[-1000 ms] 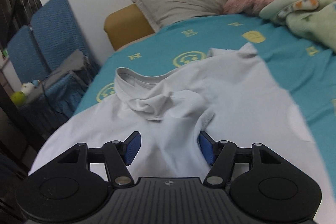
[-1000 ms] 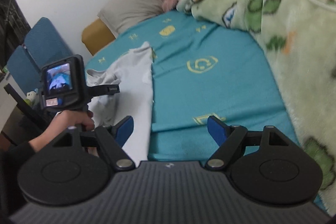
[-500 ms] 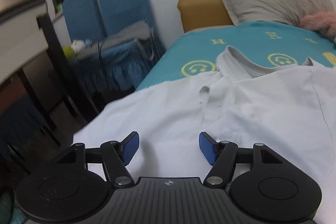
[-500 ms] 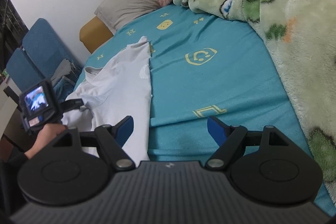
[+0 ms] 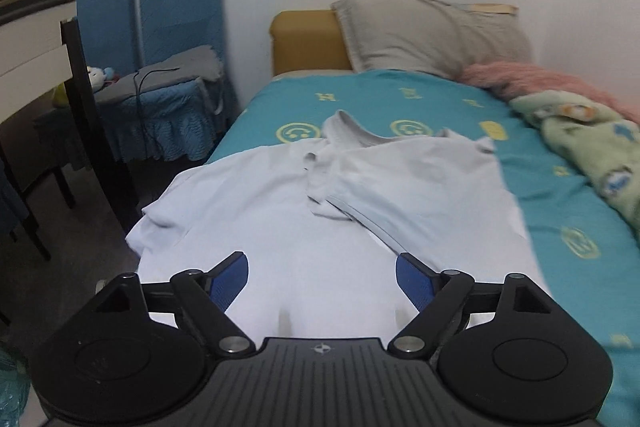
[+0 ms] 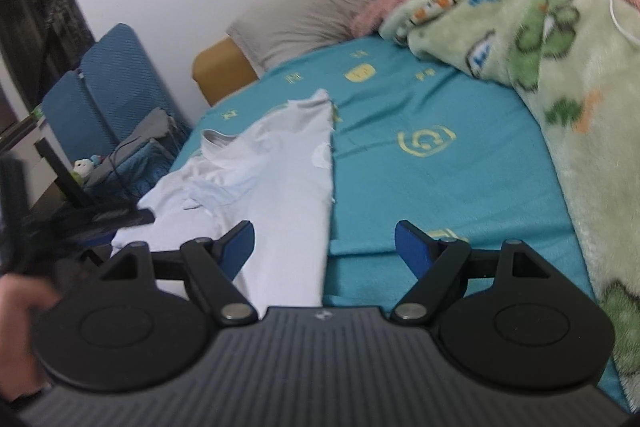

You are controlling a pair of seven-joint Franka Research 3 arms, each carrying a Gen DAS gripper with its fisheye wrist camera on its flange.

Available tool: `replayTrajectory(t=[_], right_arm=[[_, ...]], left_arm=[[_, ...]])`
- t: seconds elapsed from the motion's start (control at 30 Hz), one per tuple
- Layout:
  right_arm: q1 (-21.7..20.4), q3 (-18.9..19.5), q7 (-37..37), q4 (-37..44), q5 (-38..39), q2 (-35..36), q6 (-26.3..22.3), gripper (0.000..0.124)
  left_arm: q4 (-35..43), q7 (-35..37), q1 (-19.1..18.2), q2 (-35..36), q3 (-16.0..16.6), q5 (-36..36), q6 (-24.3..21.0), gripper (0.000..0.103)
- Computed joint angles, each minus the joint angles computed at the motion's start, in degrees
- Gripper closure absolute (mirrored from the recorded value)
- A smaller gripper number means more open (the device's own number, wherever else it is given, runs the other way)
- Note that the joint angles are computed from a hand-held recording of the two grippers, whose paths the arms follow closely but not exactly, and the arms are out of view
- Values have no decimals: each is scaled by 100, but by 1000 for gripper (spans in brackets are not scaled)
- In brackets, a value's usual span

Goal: Fold clothes

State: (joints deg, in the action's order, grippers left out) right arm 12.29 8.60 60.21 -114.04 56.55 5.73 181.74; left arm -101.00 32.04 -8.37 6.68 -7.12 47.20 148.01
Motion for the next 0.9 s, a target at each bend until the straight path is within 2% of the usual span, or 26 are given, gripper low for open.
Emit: replayTrajectory(t=[0.07,0.13,0.23,0.33,0.43,0.47,0.53,0.63,0.77,0.9], right_arm=[[-22,90,-306,-43,241,-101,62,45],[11,128,-667,-87,549,-216,133,45],[163,76,-1149,-171,986,-399,282,45],[361,-89,-1196,-336,1156,-635,330,45],[589,-289,-1280,-547,1290,-920,361,45],[640,-336,-1194,-662,1205,-1035,365,45],[714,-424,-974,-904,1053,-1292,315,45],[844,-632,-708,-1269,969,-1733,53,45],[1297,-1075,-888,-1580,1177,-2170,-6,45],[1346,-1130,-420,-1656,758,-2164,72,44]], left_arm=[[-588,152,42,-473,-78,-421,269,16],[-1140,830,66,-877,-175,-1378,408,16],[-1730,1769,-47,-1354,-212,-2759,160,18],[-2167,2423,-228,-1766,-129,-3995,-219,20],[-2437,2879,-360,-2032,20,-4923,-398,22],[-2499,3061,-402,-2093,75,-5188,-410,26],[-2615,3417,-486,-2214,186,-5704,-456,27],[-2703,3675,-544,-2296,210,-6171,-446,28],[-2767,3869,-549,-2329,189,-6398,-611,32],[-2792,4063,-564,-2338,175,-6557,-663,34]])
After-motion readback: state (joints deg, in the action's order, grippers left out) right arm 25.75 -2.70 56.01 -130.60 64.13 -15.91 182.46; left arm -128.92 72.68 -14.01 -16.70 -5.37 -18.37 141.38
